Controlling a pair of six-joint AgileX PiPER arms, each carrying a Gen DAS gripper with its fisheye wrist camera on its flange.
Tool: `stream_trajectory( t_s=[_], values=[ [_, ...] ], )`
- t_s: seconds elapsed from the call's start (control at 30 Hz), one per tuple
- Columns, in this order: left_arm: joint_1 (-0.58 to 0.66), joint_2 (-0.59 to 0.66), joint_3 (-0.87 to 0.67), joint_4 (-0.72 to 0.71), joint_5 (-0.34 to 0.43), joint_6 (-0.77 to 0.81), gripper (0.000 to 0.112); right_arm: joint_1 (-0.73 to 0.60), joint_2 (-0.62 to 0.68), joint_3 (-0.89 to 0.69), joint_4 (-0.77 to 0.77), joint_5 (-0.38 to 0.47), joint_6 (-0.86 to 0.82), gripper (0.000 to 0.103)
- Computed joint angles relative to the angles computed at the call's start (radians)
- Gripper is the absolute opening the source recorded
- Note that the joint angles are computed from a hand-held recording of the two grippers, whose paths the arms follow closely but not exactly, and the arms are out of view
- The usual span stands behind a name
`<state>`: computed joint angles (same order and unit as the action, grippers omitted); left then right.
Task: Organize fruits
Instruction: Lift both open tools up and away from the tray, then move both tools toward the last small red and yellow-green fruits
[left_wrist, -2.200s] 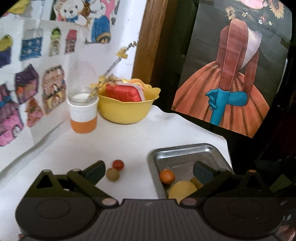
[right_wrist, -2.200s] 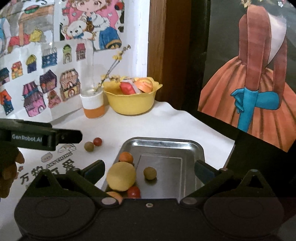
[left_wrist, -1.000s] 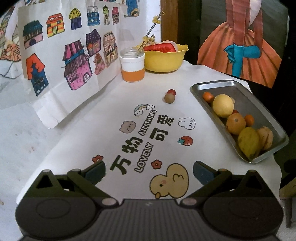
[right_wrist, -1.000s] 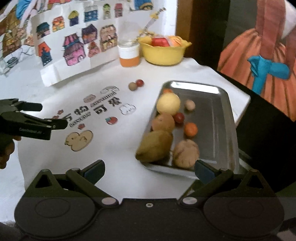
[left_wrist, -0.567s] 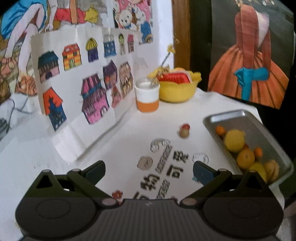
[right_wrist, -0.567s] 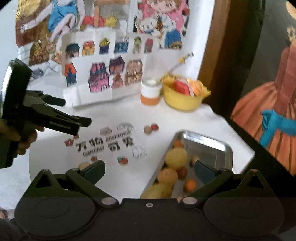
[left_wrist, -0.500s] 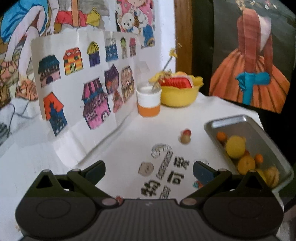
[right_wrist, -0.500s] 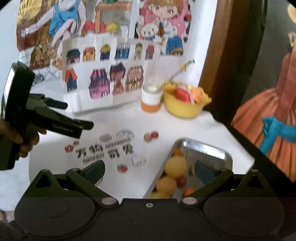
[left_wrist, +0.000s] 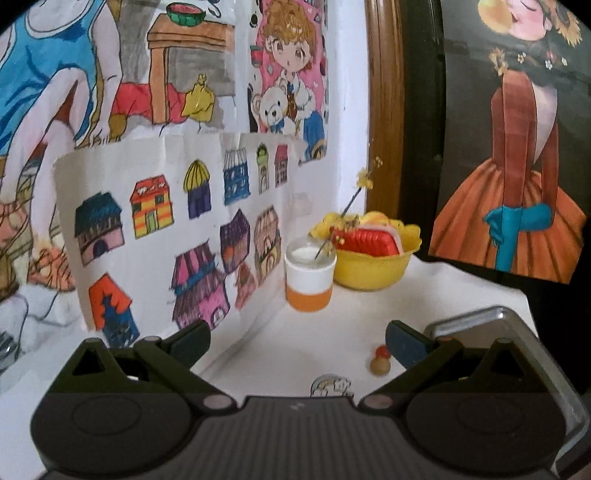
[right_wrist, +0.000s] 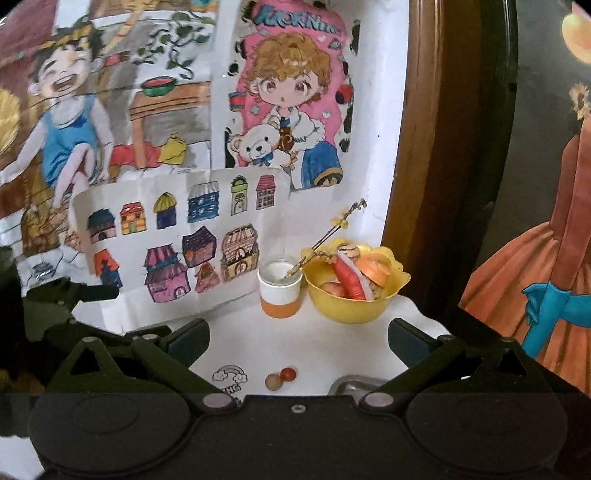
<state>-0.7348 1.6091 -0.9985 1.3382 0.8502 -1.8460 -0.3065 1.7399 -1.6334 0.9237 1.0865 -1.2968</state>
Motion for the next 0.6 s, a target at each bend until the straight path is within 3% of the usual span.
stream_trajectory(
  t_s=[0.23,0.6],
  values=[
    [0.056,0.038,-0.007,0.074,-0.076,-0.068,0.103,0.076,0.131,-0.097,-0.072,0.004,0.093,0.102],
    [0.130,0.204,-0.012,0.240,-0.250,-0.194,0.103,0.178,0.414,-0.406,-0.266,0.091,0.335,0.102]
  ],
)
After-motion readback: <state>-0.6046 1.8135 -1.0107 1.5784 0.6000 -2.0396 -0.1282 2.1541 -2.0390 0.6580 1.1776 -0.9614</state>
